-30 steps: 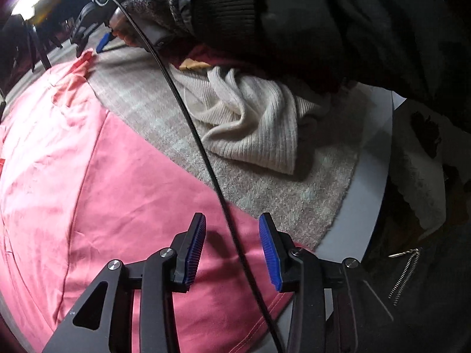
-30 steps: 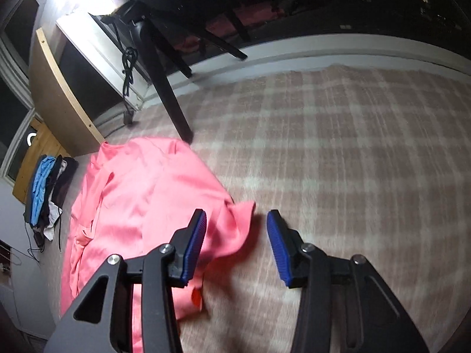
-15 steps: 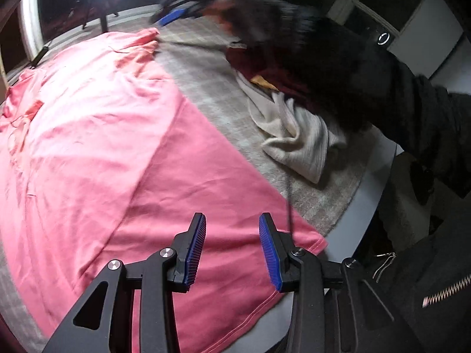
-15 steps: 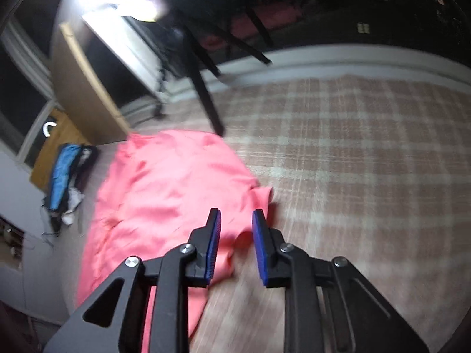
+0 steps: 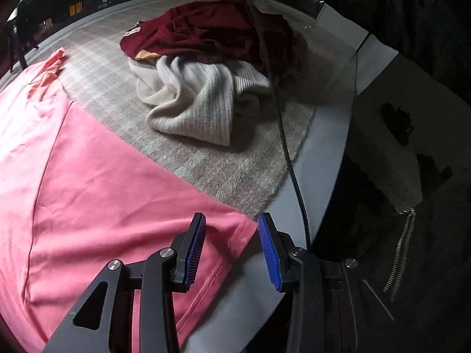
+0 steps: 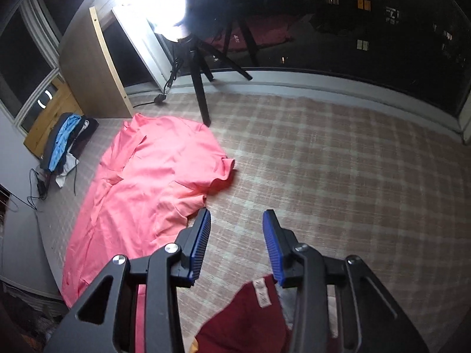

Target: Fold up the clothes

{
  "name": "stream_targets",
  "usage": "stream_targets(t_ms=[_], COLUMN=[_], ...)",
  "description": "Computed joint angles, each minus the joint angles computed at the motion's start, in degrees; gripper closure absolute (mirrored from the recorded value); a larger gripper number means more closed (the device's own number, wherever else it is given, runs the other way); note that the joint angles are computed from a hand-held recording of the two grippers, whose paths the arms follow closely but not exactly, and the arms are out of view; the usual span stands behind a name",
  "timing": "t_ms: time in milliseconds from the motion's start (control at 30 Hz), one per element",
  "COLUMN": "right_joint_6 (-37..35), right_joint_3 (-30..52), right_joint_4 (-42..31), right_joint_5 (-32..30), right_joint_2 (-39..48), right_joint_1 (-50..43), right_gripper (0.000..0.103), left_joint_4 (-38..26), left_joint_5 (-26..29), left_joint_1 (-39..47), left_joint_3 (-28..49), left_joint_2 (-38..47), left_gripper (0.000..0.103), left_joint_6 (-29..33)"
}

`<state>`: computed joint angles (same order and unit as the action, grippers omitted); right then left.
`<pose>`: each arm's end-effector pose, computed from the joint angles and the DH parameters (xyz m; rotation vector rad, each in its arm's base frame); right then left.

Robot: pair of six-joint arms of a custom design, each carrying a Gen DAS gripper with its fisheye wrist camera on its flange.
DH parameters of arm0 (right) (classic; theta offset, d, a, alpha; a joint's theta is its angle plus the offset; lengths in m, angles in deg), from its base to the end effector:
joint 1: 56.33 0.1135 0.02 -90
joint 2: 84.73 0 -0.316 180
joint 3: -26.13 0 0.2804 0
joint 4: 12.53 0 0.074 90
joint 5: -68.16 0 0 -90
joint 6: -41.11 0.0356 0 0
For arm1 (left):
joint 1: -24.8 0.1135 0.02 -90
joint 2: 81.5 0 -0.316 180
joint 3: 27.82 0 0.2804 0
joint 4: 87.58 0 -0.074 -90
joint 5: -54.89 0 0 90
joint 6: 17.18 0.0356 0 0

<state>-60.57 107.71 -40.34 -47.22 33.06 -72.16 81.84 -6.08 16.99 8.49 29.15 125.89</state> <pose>0.4276 -0.1054 0.1320 -0.0404 2.5729 0.4211 0.2121 -0.0465 0.0345 1.4466 2.3982 -0.6214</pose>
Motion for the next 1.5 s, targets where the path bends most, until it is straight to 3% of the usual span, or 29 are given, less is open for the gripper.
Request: stream_targets(t_ms=[33, 67, 100, 467, 567, 667, 733, 967, 1200, 1267, 1367, 1433, 1467, 1500], right_joint_6=[0.6, 1.3, 2.0, 11.2, 12.2, 10.5, 9.5, 15.6, 17.4, 16.2, 13.0, 11.4, 11.0, 11.8], right_joint_3=[0.4, 1.0, 1.6, 18.7, 22.8, 23.3, 23.3, 18.0, 19.6, 24.4, 36.7, 41.6, 39.7, 35.3], right_joint_4=[0.4, 1.0, 1.7, 2.9, 2.2, 3.1, 3.0, 10.7, 12.1, 8.3, -3.6, -7.1, -6.5, -3.4], right_joint_5=[-0.6, -0.9, -1.0, 1.2, 1.9, 2.4, 2.6, 3.5, 7.3, 8.7, 9.8, 10.1, 10.4, 11.6], right_joint_2=[0.9, 1.9, 3.1, 21.2, 24.8, 25.7, 25.8, 21.1, 18.7, 20.9, 26.7, 29.0, 27.5, 25.0], right_joint_1=[0.2, 0.5, 1.1, 8.0, 8.9, 9.7, 10.2, 11.2, 19.5, 23.5, 29.3, 32.4, 32.6, 32.4], right_gripper=[0.067, 0.067, 0.067, 0.067, 0.067, 0.071, 0.093, 0.097, 0.098, 0.098, 0.096, 0.086, 0.081, 0.068], left_joint_4=[1.7, 2.4, 2.0, -12.9, -11.7, -11.6, -12.3, -16.7, -24.0, -25.1, -26.8, -26.8, -26.7, -26.6], left_joint_5=[-0.3, -0.3, 0.0, 7.2, 7.2, 7.8, 8.8, 11.6, 12.8, 12.8, 11.5, 10.3, 9.7, 9.9], left_joint_1=[-0.6, -0.9, -0.7, 14.5, 15.2, 16.0, 17.0, 22.9, 37.6, 42.5, 48.2, 48.8, 49.0, 49.1], left_joint_3=[-0.4, -0.3, 0.2, 8.6, 8.1, 8.3, 8.9, 11.0, 14.9, 16.0, 18.0, 18.5, 18.8, 18.5], left_joint_2=[0.5, 1.1, 1.7, -2.6, -2.3, -1.7, -1.0, -0.3, 1.1, 1.4, 4.4, 6.4, 7.4, 7.5], left_gripper=[0.073, 0.092, 0.101, 0.102, 0.102, 0.102, 0.102, 0.102, 0.102, 0.102, 0.102, 0.102, 0.102, 0.102], left_joint_6=[-0.4, -0.6, -0.7, -1.8, -2.4, -2.5, -2.1, 1.2, 7.0, 7.7, 8.1, 8.7, 9.0, 10.1])
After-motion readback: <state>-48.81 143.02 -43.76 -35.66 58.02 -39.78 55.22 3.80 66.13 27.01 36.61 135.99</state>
